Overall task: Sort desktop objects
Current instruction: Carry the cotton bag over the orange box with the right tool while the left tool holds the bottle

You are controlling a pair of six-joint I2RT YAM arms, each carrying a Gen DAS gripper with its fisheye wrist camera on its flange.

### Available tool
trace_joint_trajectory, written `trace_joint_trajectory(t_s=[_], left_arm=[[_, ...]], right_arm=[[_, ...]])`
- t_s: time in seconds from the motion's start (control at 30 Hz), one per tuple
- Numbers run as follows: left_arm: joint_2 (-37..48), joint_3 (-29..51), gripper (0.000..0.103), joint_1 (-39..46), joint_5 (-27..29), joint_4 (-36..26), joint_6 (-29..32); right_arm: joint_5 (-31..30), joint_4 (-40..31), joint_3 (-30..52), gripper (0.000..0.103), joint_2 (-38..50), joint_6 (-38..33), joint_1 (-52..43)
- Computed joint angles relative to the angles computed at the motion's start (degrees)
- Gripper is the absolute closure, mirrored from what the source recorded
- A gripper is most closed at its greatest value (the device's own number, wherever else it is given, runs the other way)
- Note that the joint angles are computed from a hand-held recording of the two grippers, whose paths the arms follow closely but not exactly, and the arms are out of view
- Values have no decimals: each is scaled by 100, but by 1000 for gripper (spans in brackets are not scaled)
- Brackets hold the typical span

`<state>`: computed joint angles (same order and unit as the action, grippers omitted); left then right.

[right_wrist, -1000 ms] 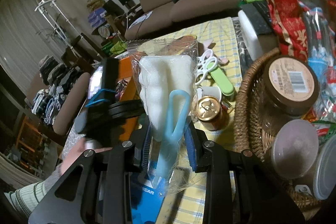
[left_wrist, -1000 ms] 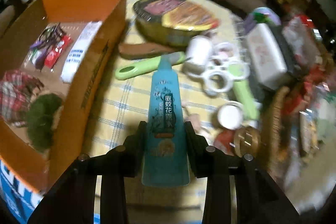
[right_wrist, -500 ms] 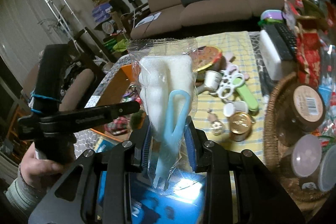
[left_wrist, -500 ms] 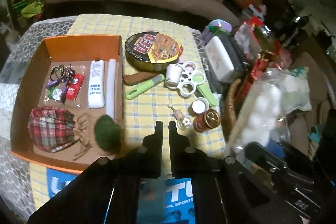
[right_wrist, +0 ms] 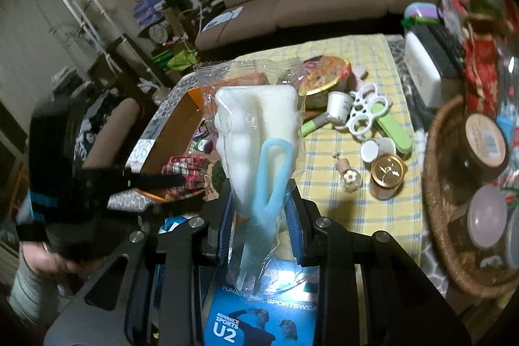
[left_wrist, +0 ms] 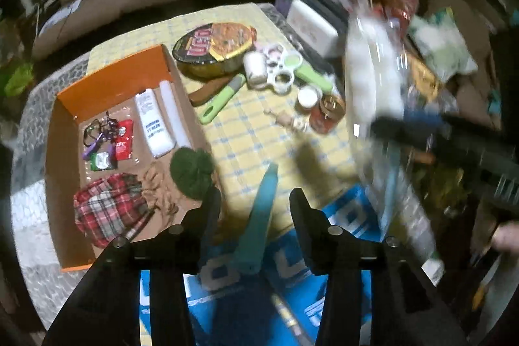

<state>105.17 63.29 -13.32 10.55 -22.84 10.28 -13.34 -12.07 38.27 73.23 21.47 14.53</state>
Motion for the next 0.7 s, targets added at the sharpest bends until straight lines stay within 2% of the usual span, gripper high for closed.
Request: trace_joint_trajectory(t_s=[0.07,0.17,0.27,0.5,0.7], left_arm=[[-74,-208,56,59,0,151,20],[-223,-282,55,514,347,227,-244],[-285,-273,48,937,494,173,-174],[-149,-282,48,1583,680,67,62],[-56,-449,48,1874,829,44,242]], right_arm=[[-109,65,22,75,47,43,-72],[-316,199,171,75,245,187,-85],[-223,296,403,75,503,296,146],[-99,834,679,75,1327,632,710],[29,899,798,75,1562,765,1004]])
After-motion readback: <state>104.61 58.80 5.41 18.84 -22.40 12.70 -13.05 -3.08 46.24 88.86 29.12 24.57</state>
